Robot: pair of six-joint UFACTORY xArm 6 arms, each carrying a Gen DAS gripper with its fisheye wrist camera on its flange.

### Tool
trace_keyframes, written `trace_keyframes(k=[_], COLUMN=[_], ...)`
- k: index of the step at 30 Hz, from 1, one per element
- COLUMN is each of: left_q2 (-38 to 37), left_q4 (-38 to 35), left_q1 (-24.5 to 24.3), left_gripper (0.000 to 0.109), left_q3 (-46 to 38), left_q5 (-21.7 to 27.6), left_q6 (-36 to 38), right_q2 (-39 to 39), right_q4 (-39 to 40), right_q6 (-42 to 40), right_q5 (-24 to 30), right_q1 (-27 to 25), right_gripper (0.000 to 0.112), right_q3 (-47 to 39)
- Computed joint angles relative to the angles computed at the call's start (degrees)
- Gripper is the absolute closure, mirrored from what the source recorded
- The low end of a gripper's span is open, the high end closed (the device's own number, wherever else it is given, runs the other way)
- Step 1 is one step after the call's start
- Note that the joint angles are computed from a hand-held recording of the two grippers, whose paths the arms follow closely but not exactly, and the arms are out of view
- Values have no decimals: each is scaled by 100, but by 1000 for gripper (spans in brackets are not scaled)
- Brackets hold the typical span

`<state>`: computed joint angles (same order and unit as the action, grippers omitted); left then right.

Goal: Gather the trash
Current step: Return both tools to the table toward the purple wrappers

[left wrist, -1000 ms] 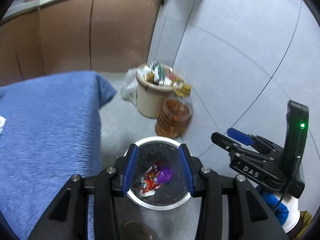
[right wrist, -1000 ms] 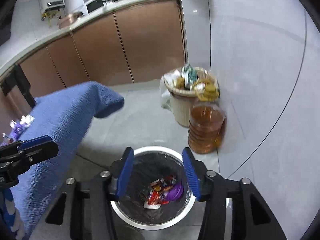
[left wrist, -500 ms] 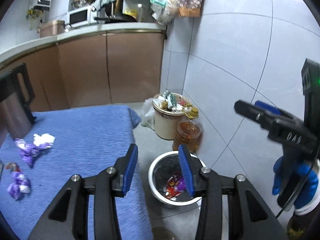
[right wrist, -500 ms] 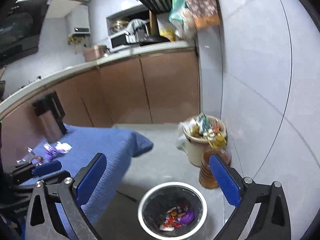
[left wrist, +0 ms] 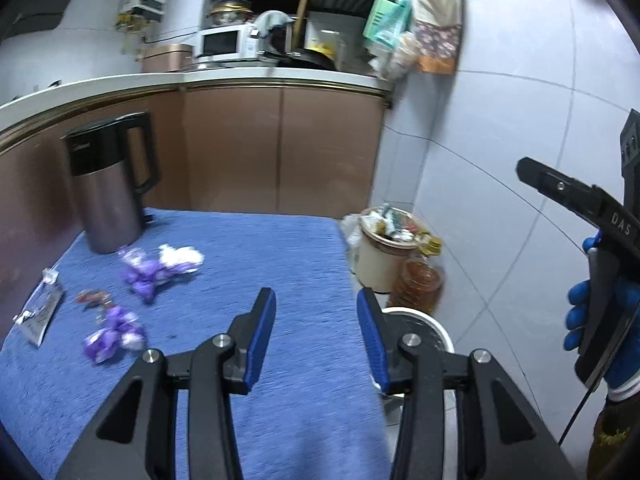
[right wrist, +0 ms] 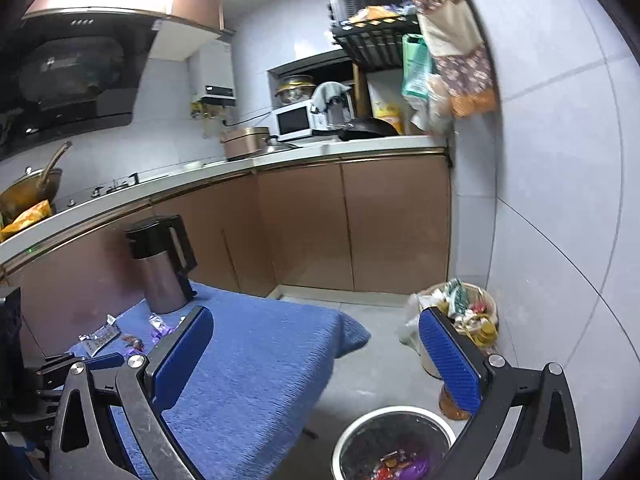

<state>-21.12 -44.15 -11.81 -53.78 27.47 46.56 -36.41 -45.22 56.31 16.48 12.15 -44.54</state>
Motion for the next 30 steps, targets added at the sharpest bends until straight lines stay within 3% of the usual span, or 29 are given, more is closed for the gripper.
trace_keyframes(k=[5,12,15,19,25,30], left_q2=[94,761,1219,1833,2789,3287], left_q4=[-503,-752,-788,-835,-688,-679], left_q1=[719,1721,2010,2201,2300,2361], left_gripper=[68,68,68,68,68,68], left_q3=[-34,-368,-670,-1138,-2001,-2492], left_q5=[224,449,499,589,921,1190], left_q6=[408,755,825,960,1171,1357], right_q2=[552,1679,2331,3281,5063,6500], right_q4=[309,1165,1478,2447,4405,4948], right_q6=[-444,-1414,-1845,-2906,-4740,-5409], right_q5=[308,215,239,288,673,1383], right_q1=[453,869,1037,1260,1499,1628], right_gripper=[9,9,20,40,48,54], right_q3=[-457,-1236,-1753,-2530,-4309,-6047])
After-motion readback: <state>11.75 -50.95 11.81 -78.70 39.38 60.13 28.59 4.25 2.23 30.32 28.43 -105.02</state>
